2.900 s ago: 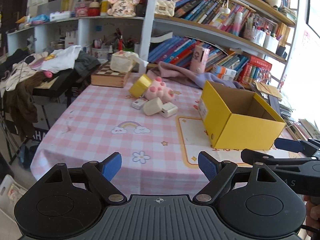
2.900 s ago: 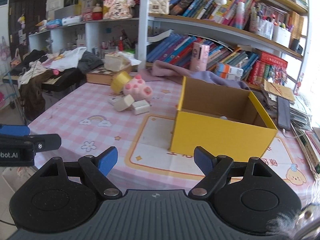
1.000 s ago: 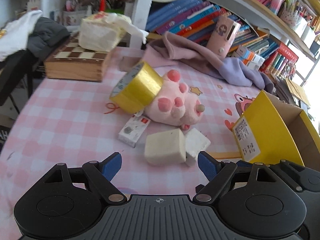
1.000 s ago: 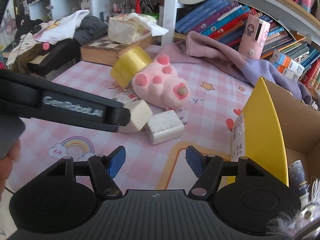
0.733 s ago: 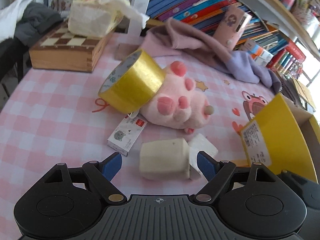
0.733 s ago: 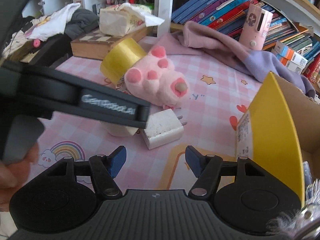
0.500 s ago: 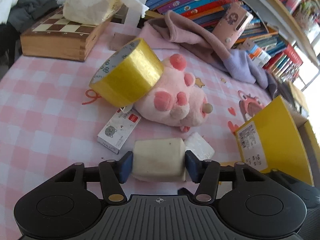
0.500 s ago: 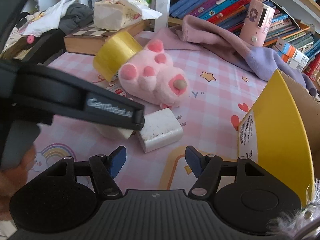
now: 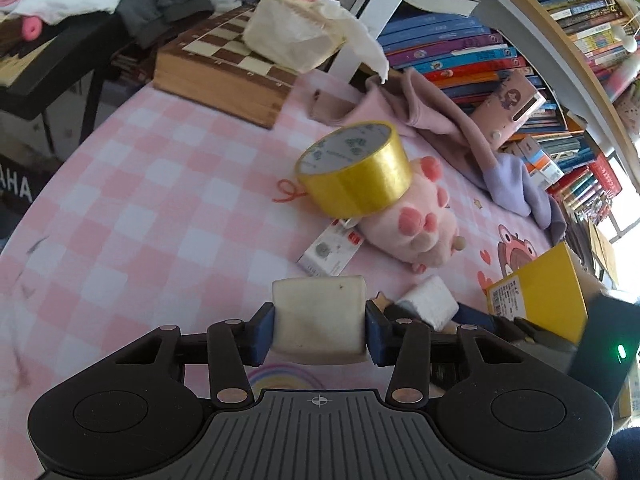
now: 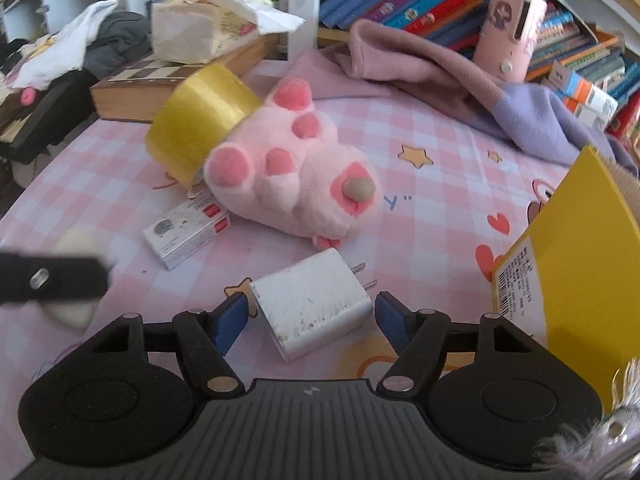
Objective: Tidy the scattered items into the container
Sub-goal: 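Grasp the white cube with the left tool while the right tool grasps the white charger, then lift the white cube and charger and carry them toward the yellow box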
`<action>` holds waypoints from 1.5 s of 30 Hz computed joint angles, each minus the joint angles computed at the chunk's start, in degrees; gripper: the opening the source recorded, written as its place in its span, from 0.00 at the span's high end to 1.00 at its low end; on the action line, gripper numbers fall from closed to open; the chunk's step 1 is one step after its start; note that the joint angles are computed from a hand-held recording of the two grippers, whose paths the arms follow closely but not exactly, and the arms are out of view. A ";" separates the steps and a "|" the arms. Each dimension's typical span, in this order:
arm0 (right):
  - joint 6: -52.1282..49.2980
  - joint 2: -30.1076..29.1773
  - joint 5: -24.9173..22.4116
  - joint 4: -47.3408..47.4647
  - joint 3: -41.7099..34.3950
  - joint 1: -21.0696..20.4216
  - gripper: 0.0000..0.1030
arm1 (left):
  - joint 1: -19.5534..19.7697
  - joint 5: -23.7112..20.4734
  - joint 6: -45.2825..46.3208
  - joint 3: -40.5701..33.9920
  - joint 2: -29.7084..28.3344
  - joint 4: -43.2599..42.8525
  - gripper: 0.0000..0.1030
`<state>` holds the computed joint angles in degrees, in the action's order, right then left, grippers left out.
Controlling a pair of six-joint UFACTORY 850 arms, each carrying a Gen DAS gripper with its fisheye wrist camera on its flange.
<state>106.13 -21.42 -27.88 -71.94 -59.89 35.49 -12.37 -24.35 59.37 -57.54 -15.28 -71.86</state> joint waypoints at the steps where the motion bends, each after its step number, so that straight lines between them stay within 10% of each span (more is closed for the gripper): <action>1: 1.00 -0.01 0.21 -0.47 0.07 -0.10 0.36 | 0.10 -0.09 -0.03 0.29 0.23 0.14 0.57; 22: 15.56 9.76 1.84 -15.47 8.30 4.71 0.40 | 0.33 1.26 11.06 9.36 10.40 -10.68 0.60; 45: 15.24 26.55 -13.16 -12.71 19.21 21.10 0.40 | 2.77 -2.78 16.17 26.10 33.38 -17.89 0.62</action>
<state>121.37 5.13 -41.04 -84.65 -40.68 56.58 -9.61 -27.13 75.55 -31.44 18.10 -89.75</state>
